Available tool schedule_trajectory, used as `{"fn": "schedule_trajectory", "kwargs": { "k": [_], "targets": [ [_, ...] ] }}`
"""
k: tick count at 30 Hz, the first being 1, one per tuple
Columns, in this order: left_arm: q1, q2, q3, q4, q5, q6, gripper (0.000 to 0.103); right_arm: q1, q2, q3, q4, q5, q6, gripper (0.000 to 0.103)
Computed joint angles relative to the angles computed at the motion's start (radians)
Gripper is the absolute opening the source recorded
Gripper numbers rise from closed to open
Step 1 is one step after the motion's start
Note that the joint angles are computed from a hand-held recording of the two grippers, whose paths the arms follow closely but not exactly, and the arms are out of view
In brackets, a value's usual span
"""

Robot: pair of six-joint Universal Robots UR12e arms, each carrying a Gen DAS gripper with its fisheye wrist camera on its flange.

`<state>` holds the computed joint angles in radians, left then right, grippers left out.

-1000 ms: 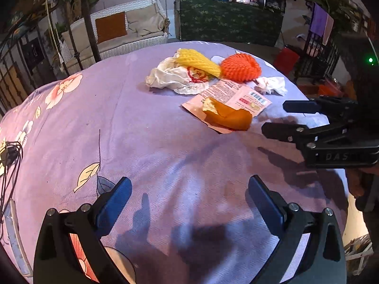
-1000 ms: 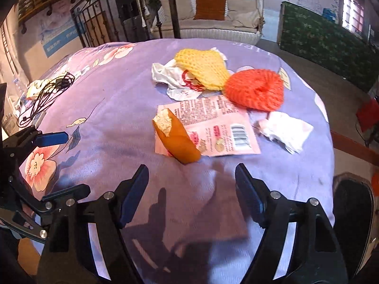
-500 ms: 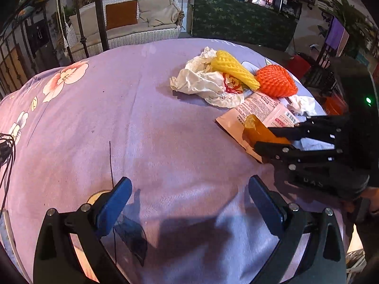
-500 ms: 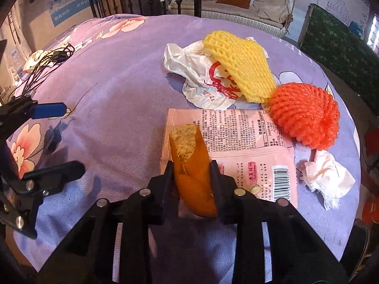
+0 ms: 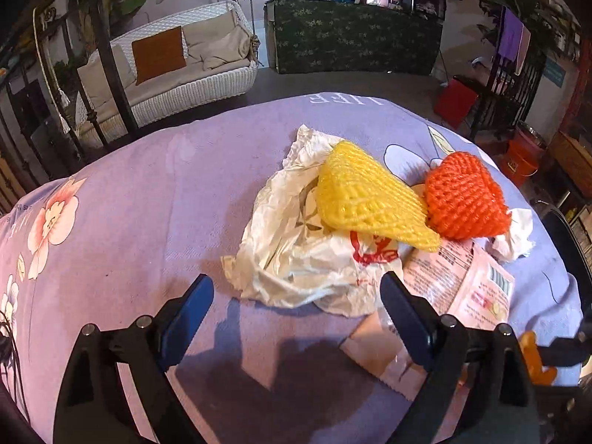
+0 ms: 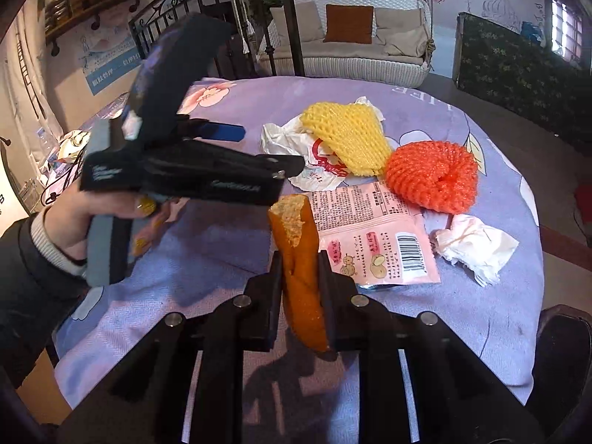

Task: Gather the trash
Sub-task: 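Grasp the orange bread crust with the right tool, then grasp the white red-printed plastic bag with the left tool while the right tool holds the crust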

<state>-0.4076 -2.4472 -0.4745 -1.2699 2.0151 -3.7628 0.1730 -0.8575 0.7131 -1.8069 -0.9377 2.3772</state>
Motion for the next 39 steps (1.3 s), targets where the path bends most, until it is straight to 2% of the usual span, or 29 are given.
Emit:
{"fn": "schedule_trajectory", "kwargs": {
  "k": [1,3,4,5,11,13,17,24,27,32,39],
  "targets": [
    [0.003,-0.008,0.011,0.0,-0.005,0.002,0.09,-0.003,-0.001,0.001,-0.001,0.001,0.001,0.02],
    [0.008,-0.025,0.033,0.004,-0.022,0.027,0.081,-0.008,-0.008,0.015,-0.013,0.001,0.01,0.02],
    [0.006,-0.032,0.043,-0.006,-0.017,0.037,0.07,-0.011,-0.01,0.018,-0.016,0.003,0.014,0.02],
    [0.004,-0.041,0.059,-0.023,-0.009,0.043,0.066,-0.014,-0.01,0.02,-0.019,0.005,0.022,0.02],
    [-0.016,-0.009,-0.004,0.045,0.022,0.04,0.054,-0.029,-0.03,0.059,-0.054,0.018,0.06,0.02],
    [-0.024,0.0,-0.017,0.054,0.047,0.039,0.053,-0.032,-0.035,0.067,-0.059,0.024,0.063,0.02],
    [-0.052,0.025,-0.056,0.067,0.154,0.033,0.052,-0.041,-0.056,0.105,-0.091,0.034,0.07,0.02],
    [-0.1,0.113,-0.194,0.152,0.284,-0.026,0.052,-0.062,-0.086,0.155,-0.121,0.049,0.09,0.02],
    [-0.118,0.144,-0.24,0.192,0.296,-0.053,0.052,-0.072,-0.104,0.185,-0.151,0.051,0.101,0.02],
    [-0.15,0.158,-0.264,0.245,0.298,-0.064,0.052,-0.092,-0.13,0.228,-0.194,0.057,0.125,0.02],
    [-0.185,0.101,-0.178,0.284,0.245,0.003,0.052,-0.136,-0.167,0.297,-0.287,0.056,0.21,0.02]
  ]
}}
